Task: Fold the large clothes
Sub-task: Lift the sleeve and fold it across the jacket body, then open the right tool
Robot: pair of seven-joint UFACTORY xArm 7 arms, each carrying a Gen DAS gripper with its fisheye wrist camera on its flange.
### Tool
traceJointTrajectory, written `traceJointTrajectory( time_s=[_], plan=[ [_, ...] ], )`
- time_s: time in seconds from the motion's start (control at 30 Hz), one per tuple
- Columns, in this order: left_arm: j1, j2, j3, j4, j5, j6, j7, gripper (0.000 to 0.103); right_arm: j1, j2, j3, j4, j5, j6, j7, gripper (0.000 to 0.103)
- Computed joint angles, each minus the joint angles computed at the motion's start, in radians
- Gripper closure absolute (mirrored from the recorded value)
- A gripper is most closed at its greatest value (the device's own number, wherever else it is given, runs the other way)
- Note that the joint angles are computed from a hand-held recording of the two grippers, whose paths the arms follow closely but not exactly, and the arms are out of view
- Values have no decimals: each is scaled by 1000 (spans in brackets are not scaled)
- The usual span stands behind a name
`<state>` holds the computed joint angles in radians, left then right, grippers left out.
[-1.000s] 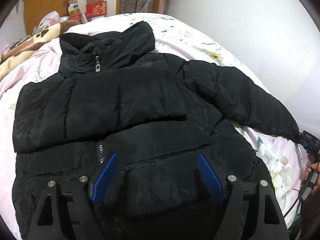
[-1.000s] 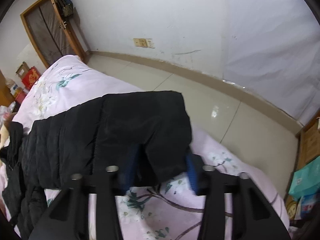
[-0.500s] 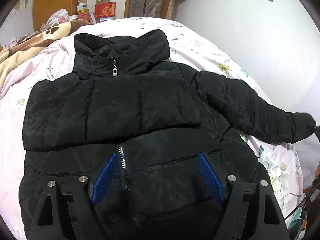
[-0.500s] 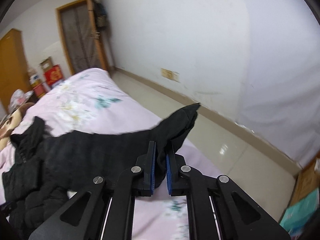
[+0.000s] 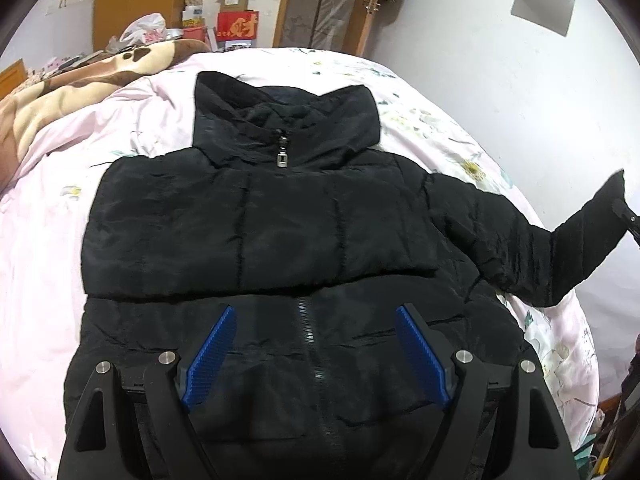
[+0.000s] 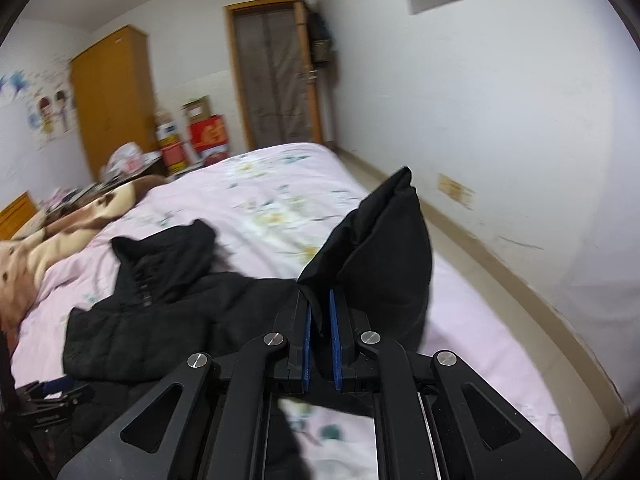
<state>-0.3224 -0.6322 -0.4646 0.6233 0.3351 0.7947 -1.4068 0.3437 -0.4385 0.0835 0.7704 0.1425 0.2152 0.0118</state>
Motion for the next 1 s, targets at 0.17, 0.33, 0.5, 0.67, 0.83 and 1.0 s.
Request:
traceJointTrajectory(
  time_s=[0.17, 0.33, 0.5, 0.67, 0.83, 1.0],
  plan=[
    [-9, -81, 17, -56, -13, 20, 7, 22, 68, 63, 37, 41, 20, -14, 2, 95],
    [-10, -152, 35, -109, -32, 17, 39, 22, 125, 125, 65, 75, 29, -24, -13, 95],
    [-1, -207, 46, -143, -48, 33, 91, 22, 195, 209, 85, 132, 67, -24, -46, 95],
    [-7, -292, 79, -207, -89, 24, 128, 19, 233, 295, 131, 186, 91, -24, -67, 95],
    [-2, -375, 148, -309, -156, -138, 160, 18, 268, 351, 152, 196, 172, -19, -129, 95],
    [36, -382, 154, -350, -194, -255, 183, 18, 281, 409, 175, 211, 304, 3, -234, 95]
  ],
)
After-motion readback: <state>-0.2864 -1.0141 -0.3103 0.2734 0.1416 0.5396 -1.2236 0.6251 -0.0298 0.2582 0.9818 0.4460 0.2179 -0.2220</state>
